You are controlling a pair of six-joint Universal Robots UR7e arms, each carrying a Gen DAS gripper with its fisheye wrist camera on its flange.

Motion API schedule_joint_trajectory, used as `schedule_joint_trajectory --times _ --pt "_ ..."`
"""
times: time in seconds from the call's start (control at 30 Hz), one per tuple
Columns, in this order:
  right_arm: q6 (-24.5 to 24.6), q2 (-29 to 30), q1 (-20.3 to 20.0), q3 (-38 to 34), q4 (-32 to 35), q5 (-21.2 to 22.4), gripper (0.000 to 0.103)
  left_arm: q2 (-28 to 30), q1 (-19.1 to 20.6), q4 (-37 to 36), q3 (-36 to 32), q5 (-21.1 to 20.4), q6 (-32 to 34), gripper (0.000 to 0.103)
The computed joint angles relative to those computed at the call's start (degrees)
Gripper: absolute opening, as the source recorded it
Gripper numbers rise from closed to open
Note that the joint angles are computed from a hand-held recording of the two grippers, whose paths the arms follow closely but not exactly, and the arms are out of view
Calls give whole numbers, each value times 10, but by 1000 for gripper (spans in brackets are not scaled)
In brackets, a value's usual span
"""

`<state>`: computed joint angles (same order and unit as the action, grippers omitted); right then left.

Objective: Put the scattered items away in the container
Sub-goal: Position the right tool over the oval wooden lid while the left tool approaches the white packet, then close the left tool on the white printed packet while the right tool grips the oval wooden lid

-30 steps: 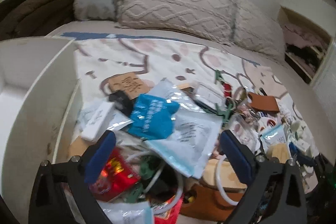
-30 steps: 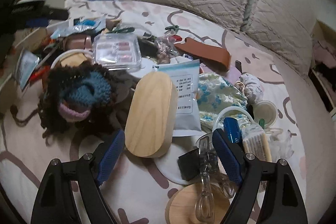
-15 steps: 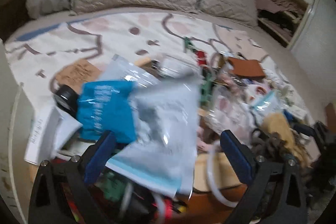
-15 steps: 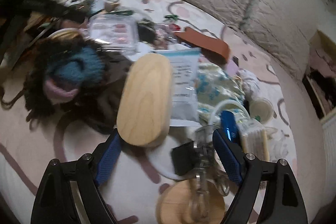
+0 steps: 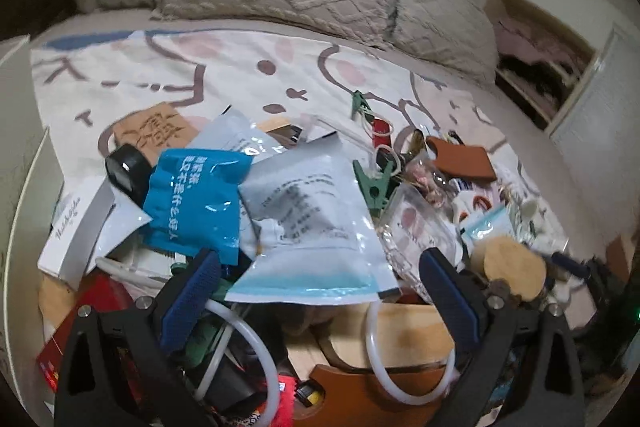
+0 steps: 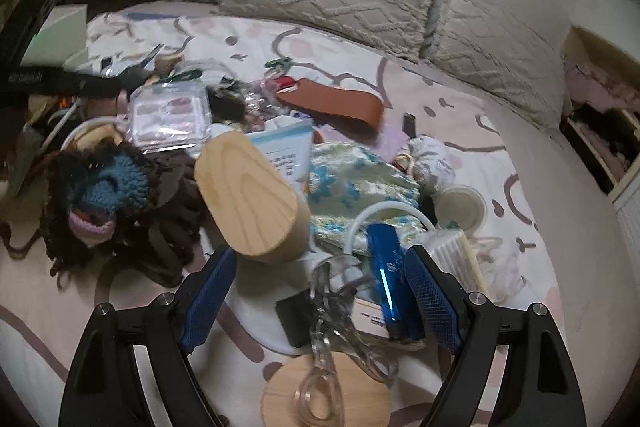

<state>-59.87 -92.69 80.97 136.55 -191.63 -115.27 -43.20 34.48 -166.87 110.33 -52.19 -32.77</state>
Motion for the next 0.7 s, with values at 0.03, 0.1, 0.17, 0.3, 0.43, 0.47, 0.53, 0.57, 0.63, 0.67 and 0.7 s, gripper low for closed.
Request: schedule_joint_trajectory --times 0.03,0.1,0.17,0.3,0.43,0.47,0.53,0.57,0.63,0.67,0.7 --pt "-8 5 2 0 -3 -1 86 0 1 7 -4 1 -11 100" --pt "-22 16 8 -1 -8 -6 86 1 4 18 -13 4 -18 100" --pt "-45 35 16 -3 -31 -14 86 5 7 28 -22 9 -22 100" --pt "-87 76 26 -2 -99 -31 86 8 10 45 -35 20 -26 100" --pt "-118 100 29 5 -148 -35 82 8 20 61 -41 8 -40 100" --pt "-115 94 27 5 -137 -30 76 7 22 58 -40 5 -43 100" --pt "-112 88 25 8 -126 -20 62 6 25 55 -41 4 -53 99" --pt "-118 89 26 11 -136 -17 52 6 27 55 -43 1 -59 99" --pt "-127 101 29 13 -167 -22 49 5 30 52 -44 -3 -64 92" --pt "-123 96 27 14 -159 -16 48 5 31 53 -46 -3 -64 88" --pt "-117 91 25 15 -150 -11 48 5 31 53 -46 -2 -63 83"
